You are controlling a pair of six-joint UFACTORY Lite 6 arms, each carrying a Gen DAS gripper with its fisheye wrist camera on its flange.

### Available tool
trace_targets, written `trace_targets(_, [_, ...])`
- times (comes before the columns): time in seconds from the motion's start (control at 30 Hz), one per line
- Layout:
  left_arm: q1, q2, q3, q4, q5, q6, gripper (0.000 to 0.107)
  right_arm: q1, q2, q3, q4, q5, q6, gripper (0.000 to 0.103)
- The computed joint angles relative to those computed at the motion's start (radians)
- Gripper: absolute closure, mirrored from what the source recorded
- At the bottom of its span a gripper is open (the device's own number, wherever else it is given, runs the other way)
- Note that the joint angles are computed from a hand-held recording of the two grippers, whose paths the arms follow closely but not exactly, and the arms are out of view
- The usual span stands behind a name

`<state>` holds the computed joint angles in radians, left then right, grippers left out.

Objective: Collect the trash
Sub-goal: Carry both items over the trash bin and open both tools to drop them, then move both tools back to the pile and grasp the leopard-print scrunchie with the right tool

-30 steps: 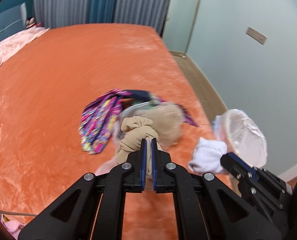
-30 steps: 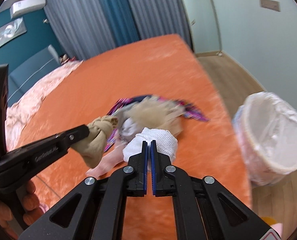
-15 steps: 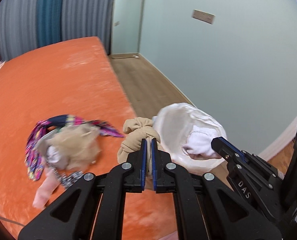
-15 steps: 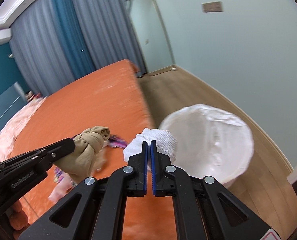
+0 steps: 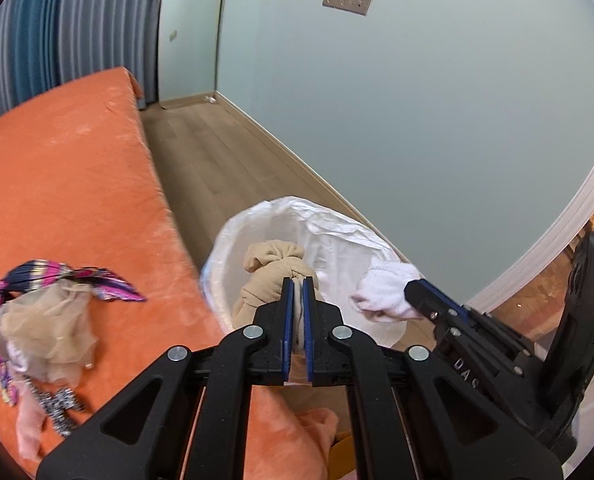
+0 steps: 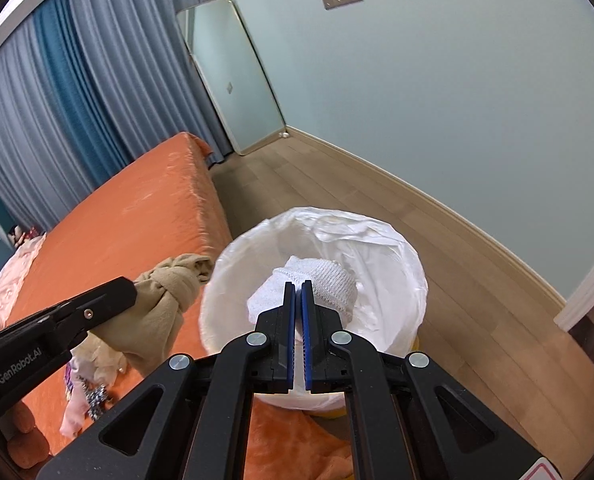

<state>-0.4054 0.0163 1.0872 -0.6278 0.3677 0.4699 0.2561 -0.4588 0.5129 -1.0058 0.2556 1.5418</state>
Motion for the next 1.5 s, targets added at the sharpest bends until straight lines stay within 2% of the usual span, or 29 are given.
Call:
trace_targets(0.17, [0.003, 0.107, 0.073, -0.083, -0.004, 0.075, 0.102, -0.019, 0.095, 0.030, -0.117, -0.033, 0.102, 0.098])
trace_targets(0.2, [0.002, 0.116, 0.081, -0.067, -0.014, 0.051, 0.097, -0.017, 0.113, 0.042, -0.130, -0.023, 0.115, 0.097])
trace_targets(0.23, [-0.001, 0.117, 0.081, -0.012, -0.035, -0.012, 0.085, -0.008, 0.121, 0.047, -0.143, -0.013, 0.133, 0.096])
trace_targets(0.3, [0.009, 0.106, 0.068, 0.051, -0.054, -0.089, 0.073, 0.002, 0.135, 0.057, -0.137, -0.009, 0.134, 0.092])
trace_targets(0.4, [0.032, 0.092, 0.045, 0.110, -0.063, -0.148, 0.072, 0.050, 0.144, 0.070, -0.128, 0.033, 0.136, 0.088])
trace_targets(0.5, [0.061, 0.043, -0.012, 0.217, -0.079, -0.243, 0.072, 0.102, 0.146, 0.085, -0.122, 0.067, 0.152, 0.074])
trace_targets(0.7, [0.145, -0.103, -0.170, 0.405, -0.086, -0.430, 0.071, 0.294, 0.150, 0.132, -0.105, 0.192, 0.184, 0.065])
trace_targets(0.83, [0.207, -0.211, -0.276, 0.638, -0.080, -0.624, 0.063, 0.427, 0.190, 0.183, -0.102, 0.260, 0.210, 0.060])
trace_targets(1.07, [0.421, -0.344, -0.385, 0.555, -0.032, -0.476, 0.061, 0.632, 0.340, 0.315, -0.090, 0.321, 0.255, 0.059])
trace_targets(1.27, [0.646, -0.398, -0.452, 0.358, -0.010, -0.182, 0.057, 0.740, 0.487, 0.439, -0.092, 0.340, 0.265, 0.054])
trace_targets(1.5, [0.888, -0.371, -0.474, 0.121, 0.009, 0.162, 0.050, 0.808, 0.652, 0.587, -0.040, 0.330, 0.214, 0.053])
